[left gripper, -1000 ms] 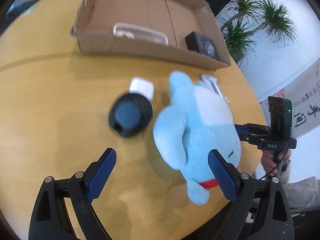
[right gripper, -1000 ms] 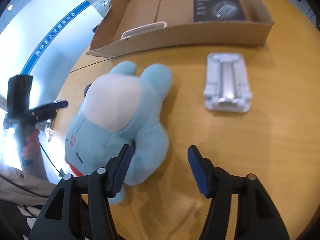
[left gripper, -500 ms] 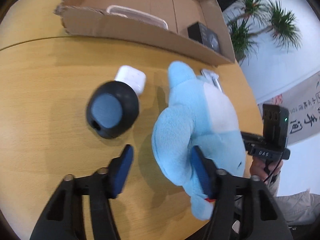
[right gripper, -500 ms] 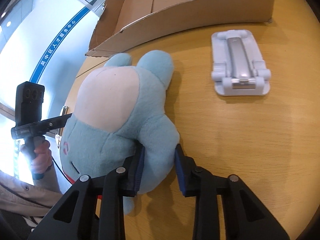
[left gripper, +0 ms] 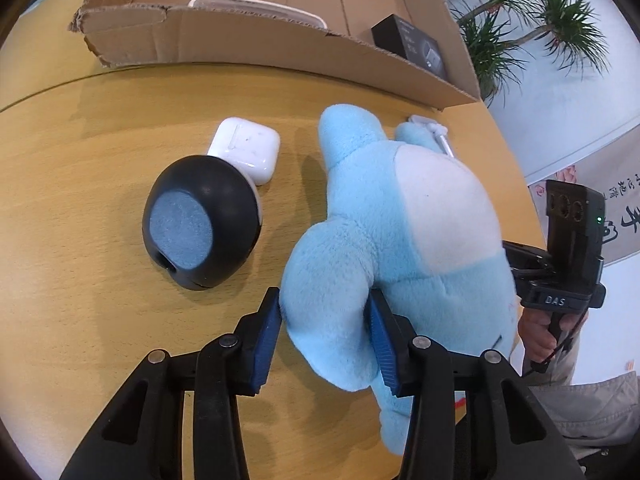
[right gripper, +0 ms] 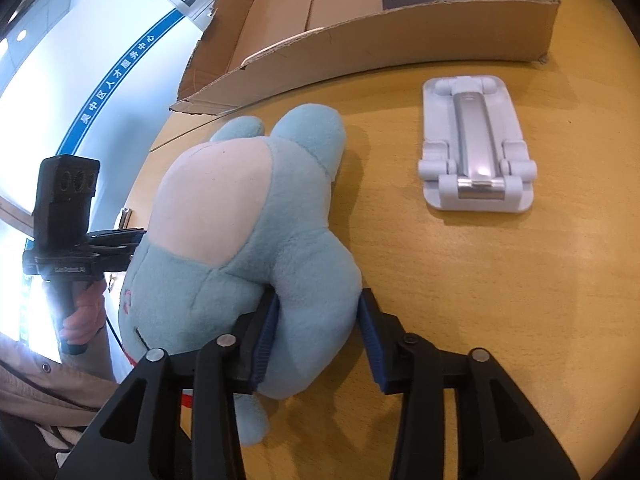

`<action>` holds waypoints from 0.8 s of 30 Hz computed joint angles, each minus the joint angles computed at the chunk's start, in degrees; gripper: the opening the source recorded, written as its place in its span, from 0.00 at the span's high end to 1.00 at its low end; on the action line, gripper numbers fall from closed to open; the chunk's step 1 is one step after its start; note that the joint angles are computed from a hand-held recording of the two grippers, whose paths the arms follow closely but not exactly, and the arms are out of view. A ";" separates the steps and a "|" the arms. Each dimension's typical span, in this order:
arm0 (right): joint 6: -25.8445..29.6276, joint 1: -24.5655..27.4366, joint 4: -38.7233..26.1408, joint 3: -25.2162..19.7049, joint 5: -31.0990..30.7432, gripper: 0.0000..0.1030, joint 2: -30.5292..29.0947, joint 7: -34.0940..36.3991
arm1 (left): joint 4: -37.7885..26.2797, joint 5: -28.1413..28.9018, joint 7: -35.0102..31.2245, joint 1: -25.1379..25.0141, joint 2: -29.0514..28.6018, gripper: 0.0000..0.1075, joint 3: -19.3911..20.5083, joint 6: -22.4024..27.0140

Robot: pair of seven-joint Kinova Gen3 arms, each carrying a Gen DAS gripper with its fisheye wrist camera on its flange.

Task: Organize objects
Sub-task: 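Lift the plush toy with the left gripper toward the cardboard box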

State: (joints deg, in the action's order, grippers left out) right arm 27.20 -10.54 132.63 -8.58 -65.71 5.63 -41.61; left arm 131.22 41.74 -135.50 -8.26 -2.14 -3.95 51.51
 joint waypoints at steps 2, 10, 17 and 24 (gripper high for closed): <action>-0.47 -0.07 0.11 -0.20 -0.87 0.58 -0.01 0.84 | 0.26 0.31 -0.33 0.00 0.35 0.61 0.01 -0.47; -1.93 -0.45 0.69 -0.95 -5.38 0.69 0.72 3.78 | 1.28 2.56 -3.58 0.39 -0.27 0.67 0.48 -1.66; -2.90 -1.16 1.69 -0.59 -7.24 0.75 -0.95 5.16 | 1.16 1.77 -2.39 1.51 -2.42 0.69 0.48 -1.65; -7.71 -4.51 1.53 0.06 -1.44 0.75 -6.16 -2.85 | -1.43 1.17 0.12 3.24 -4.97 0.69 0.48 -1.19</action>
